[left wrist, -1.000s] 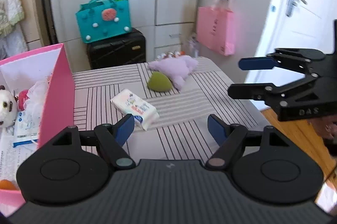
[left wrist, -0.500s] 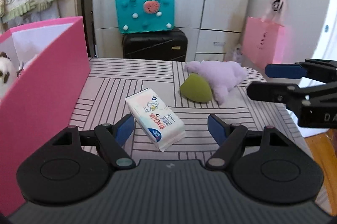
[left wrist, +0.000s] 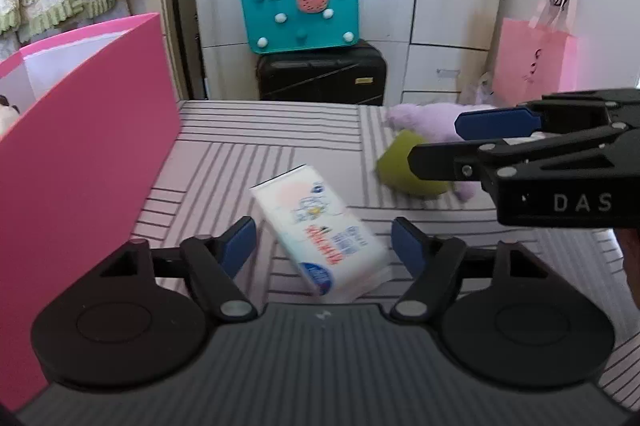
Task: Organize soft objects
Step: 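Grasp the white wet-wipes pack with the left tool while the right tool grasps the green sponge, then lift the wet-wipes pack and green sponge and carry both over the pink box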
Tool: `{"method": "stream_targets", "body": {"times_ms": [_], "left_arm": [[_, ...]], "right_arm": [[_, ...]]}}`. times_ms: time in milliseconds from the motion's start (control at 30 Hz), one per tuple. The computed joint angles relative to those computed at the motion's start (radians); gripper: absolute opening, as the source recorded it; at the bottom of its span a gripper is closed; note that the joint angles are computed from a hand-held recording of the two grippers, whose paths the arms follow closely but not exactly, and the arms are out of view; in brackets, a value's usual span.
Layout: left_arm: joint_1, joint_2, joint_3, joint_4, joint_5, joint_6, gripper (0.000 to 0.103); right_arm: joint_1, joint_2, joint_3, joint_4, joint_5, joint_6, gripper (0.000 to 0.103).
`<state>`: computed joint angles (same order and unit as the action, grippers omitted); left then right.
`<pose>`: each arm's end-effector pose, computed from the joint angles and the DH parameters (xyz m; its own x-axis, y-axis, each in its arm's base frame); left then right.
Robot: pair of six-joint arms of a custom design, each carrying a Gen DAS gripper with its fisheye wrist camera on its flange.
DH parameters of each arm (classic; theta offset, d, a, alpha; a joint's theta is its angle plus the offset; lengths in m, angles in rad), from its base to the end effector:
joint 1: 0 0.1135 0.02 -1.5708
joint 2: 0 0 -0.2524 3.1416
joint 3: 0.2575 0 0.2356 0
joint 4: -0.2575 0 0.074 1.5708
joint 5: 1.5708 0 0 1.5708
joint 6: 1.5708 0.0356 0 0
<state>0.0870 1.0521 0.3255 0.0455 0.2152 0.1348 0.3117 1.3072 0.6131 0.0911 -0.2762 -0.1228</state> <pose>0.1895 0.0089 0.1577 -0.6108 0.0785 -0.7879 0.1640 0.9860 -0.0288 0.2415 0.0880 0.1962 -0.4734 -0.2763 -0.8364 -0.5711 0.8192 0.0526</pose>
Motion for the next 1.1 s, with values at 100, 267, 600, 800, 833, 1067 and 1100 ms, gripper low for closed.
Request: {"method": "stream_targets", "body": {"times_ms": [100, 267, 600, 800, 833, 1067, 1100], "left_arm": [[0.038, 0.008, 0.001, -0.006, 0.037, 0.019, 0.064], [0.055, 0.034, 0.009, -0.003, 0.059, 0.038, 0.049], [0.063, 0.124, 0.051, 0.051, 0.061, -0.008, 0.045], [0.075, 0.124, 0.048, 0.056, 0.074, -0.007, 0.039], [0.078, 0.122, 0.047, 0.057, 0.078, -0.008, 0.039], [0.127, 0.091, 0.050, -0.004, 0.167, 0.015, 0.038], [0.132, 0.077, 0.047, -0.015, 0.176, 0.018, 0.038]], "right_arm": [[0.015, 0.040, 0.013, 0.014, 0.013, -0.019, 0.056], [0.034, 0.092, 0.032, 0.015, 0.053, -0.052, 0.056], [0.037, 0.089, 0.012, 0.027, 0.077, -0.036, 0.039], [0.048, 0.002, -0.024, -0.042, 0.083, 0.043, 0.039], [0.054, -0.010, -0.027, -0.058, 0.096, 0.064, 0.039], [0.091, -0.116, -0.056, -0.157, 0.174, 0.182, 0.040], [0.097, -0.131, -0.059, -0.171, 0.185, 0.197, 0.040]]}}
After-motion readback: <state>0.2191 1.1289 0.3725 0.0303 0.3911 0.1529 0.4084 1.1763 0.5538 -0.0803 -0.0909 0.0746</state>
